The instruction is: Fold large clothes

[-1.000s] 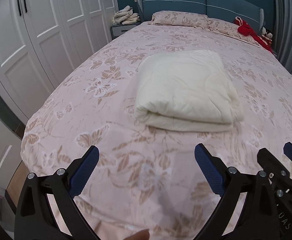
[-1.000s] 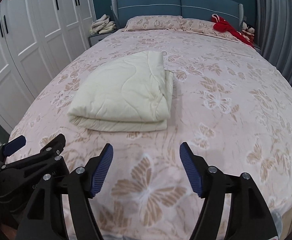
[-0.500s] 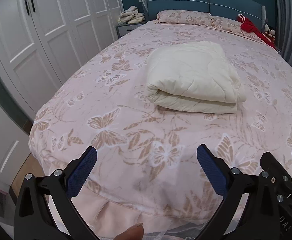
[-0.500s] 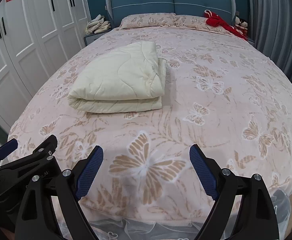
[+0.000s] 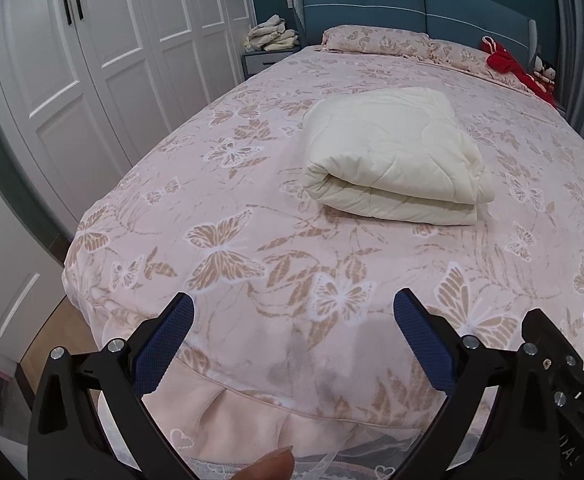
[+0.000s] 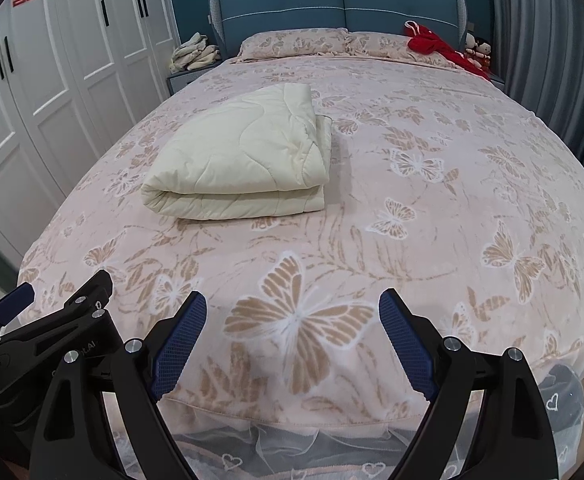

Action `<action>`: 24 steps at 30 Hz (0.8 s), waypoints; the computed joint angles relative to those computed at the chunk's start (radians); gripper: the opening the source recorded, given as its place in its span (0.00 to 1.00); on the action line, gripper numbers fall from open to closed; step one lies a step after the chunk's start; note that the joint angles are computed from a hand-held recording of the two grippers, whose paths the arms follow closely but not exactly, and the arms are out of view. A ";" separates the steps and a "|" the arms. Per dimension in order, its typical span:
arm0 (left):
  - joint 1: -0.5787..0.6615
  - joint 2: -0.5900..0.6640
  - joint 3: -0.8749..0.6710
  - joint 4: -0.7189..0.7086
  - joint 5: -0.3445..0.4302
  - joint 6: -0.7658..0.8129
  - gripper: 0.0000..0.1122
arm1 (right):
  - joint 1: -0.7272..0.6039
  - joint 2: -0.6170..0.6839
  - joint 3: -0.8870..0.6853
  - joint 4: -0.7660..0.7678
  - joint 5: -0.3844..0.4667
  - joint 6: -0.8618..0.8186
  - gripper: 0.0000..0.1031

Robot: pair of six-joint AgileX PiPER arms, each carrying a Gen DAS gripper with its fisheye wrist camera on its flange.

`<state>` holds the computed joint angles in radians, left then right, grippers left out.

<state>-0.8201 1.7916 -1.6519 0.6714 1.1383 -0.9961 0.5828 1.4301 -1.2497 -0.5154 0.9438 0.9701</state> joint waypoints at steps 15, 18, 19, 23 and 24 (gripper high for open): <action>-0.025 -0.014 0.018 0.041 0.007 -0.028 0.87 | 0.033 -0.022 0.015 -0.040 0.032 0.044 0.83; -0.026 -0.013 0.015 0.042 0.009 -0.027 0.87 | 0.039 -0.019 0.008 -0.048 0.040 0.045 0.83; -0.027 -0.012 0.014 0.041 0.011 -0.028 0.87 | 0.039 -0.018 0.007 -0.049 0.042 0.044 0.83; -0.024 -0.015 0.012 0.041 0.012 -0.025 0.87 | 0.041 -0.016 0.004 -0.050 0.041 0.046 0.83; -0.024 -0.014 0.009 0.043 0.015 -0.024 0.87 | 0.041 -0.016 0.003 -0.051 0.041 0.046 0.83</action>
<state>-0.8440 1.7773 -1.6425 0.7145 1.1537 -1.0198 0.6233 1.4143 -1.2466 -0.5659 0.9846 1.0161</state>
